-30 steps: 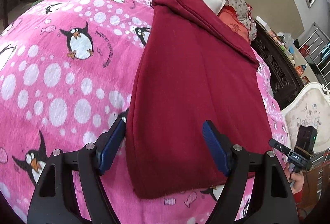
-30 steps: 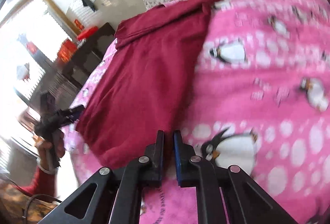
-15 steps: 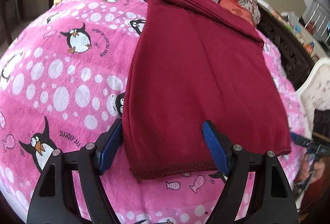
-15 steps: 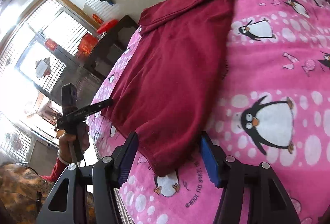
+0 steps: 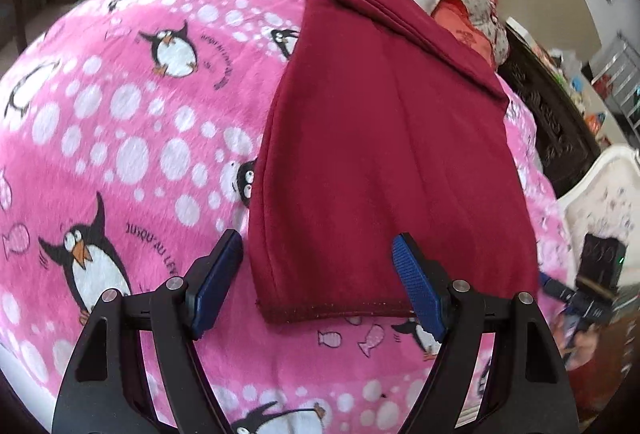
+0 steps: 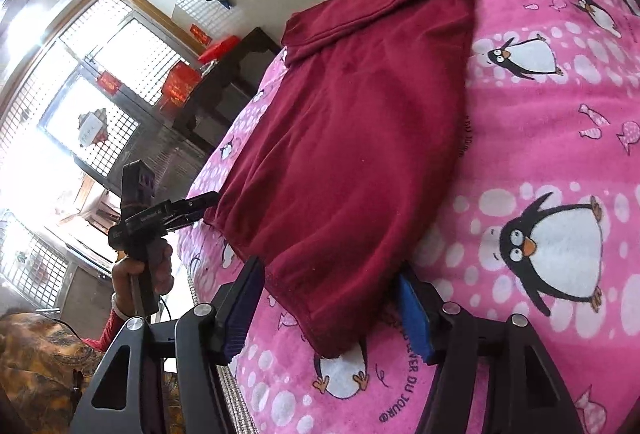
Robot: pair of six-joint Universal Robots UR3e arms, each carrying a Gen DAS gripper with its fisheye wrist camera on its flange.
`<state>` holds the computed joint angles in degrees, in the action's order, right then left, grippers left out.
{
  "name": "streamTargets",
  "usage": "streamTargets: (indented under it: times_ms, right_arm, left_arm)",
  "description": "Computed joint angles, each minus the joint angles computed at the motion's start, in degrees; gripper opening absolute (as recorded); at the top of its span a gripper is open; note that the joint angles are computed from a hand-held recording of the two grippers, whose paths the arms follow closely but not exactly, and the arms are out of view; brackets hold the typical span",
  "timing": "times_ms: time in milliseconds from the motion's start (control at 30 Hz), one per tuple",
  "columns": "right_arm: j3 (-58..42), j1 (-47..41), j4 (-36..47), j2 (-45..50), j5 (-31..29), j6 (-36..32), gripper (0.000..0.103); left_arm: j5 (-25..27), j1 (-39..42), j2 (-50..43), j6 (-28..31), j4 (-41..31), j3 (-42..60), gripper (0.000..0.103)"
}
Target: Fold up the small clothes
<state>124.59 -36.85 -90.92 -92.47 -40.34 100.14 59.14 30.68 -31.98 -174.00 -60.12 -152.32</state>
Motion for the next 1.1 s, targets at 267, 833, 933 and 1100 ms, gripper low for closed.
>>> streamTargets:
  times_ms: [267,833,933,1100]
  right_arm:
    - [-4.28,2.39,3.15,7.09,2.61,0.46,0.041]
    - [-38.71,8.17,38.52,17.95,17.15,-15.93,0.009]
    - [-47.84,10.67,33.87,22.83,23.90,-7.70,0.009]
    - [-60.42,15.63,-22.55,39.69,28.17,46.32,0.009]
  left_arm:
    - [3.98,-9.91,-14.13,-6.97,17.02,0.69,0.063]
    - [-17.21,1.97,-26.25,2.65,7.19,18.53,0.009]
    - [-16.37,-2.00,-40.46,-4.32,20.80,27.67,0.009]
    - [-9.73,-9.14,-66.19,-15.11,31.48,55.21,0.009]
